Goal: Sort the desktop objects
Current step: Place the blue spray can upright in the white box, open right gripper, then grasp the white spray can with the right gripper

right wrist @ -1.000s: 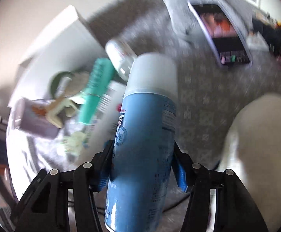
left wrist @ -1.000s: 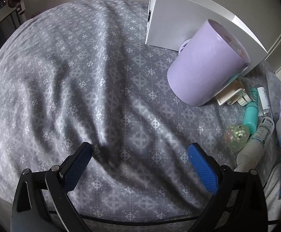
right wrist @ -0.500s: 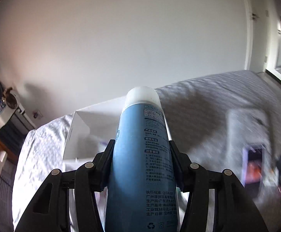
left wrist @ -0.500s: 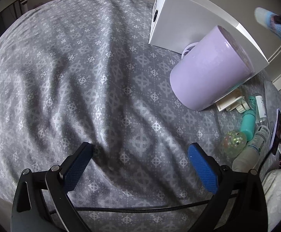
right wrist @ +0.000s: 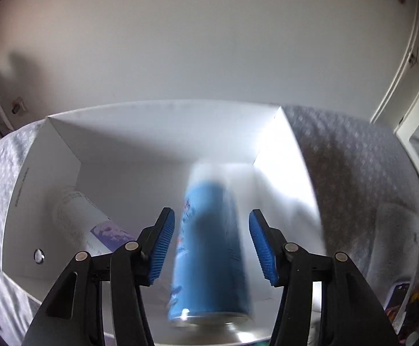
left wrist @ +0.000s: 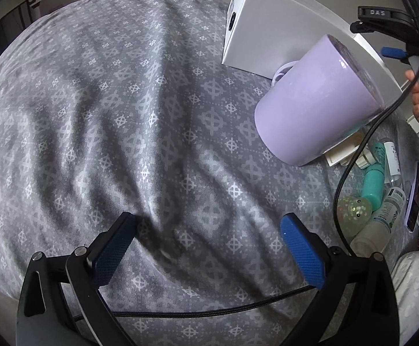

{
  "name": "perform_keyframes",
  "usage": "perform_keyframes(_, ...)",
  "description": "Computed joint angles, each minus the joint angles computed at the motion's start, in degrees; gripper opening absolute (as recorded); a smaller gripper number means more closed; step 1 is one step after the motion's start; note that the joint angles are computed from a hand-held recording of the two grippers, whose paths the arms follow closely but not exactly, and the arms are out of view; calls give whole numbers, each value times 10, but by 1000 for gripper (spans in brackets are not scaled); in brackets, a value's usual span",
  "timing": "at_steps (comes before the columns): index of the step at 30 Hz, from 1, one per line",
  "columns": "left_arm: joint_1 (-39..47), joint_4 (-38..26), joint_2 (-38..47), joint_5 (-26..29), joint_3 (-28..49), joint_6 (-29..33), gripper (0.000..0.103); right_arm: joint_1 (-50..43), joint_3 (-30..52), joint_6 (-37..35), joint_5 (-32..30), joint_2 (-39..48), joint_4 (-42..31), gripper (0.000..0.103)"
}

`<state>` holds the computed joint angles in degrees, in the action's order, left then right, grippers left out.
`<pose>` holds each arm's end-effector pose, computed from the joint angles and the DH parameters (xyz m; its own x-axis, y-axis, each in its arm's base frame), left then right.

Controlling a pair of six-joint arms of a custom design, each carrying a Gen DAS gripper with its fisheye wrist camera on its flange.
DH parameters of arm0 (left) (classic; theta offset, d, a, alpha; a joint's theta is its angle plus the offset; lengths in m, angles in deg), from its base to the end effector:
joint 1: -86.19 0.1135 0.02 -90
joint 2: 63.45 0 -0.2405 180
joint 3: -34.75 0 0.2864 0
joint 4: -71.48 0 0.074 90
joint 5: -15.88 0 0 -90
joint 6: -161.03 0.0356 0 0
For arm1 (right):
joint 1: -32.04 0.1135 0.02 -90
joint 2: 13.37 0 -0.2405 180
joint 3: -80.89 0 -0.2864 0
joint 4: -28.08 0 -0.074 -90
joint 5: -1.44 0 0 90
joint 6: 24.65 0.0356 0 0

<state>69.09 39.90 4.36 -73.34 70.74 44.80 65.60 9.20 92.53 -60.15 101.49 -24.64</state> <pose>0.2117 -0.0656 0.0872 -0.8991 -0.1858 -0.3963 -0.1088 0.9719 -0.2088 0.3922 0.2399 0.2085 -0.7668 -0.0265 -0.6414 0.0749 0.9886 -0.1304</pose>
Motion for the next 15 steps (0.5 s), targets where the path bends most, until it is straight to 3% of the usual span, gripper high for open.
perform_keyframes(1, -1, -2, -5, 0, -2, -2, 100, 11, -32, -12, 23, -27, 19, 84)
perform_keyframes(2, -2, -4, -10, 0, -4, -4, 100, 17, -61, -23, 36, -51, 33, 91)
perform_keyframes(6, 1, -17, -39, 1, -16, -18, 100, 74, -250, -1, 65, -257, 90, 91)
perform_keyframes(7, 3, -19, -44, 4, -19, -22, 100, 109, -298, 13, 97, -323, 86, 91)
perform_keyframes(9, 2, -22, -52, 4, -22, -28, 100, 203, -363, 49, 187, -422, 67, 103)
perform_keyframes(11, 3, -23, -51, 1, -21, -25, 100, 321, -384, 185, 306, -456, -41, 103)
perform_keyframes(12, -3, -24, -48, -4, -19, -27, 100, 345, -365, 297, 310, -439, -141, 103)
perform_keyframes(13, -10, -26, -44, -10, -17, -28, 100, 355, -366, 354, 250, -441, -188, 103)
perform_keyframes(15, -29, -36, -47, -23, -16, -34, 100, 344, -419, 380, 125, -488, -172, 103)
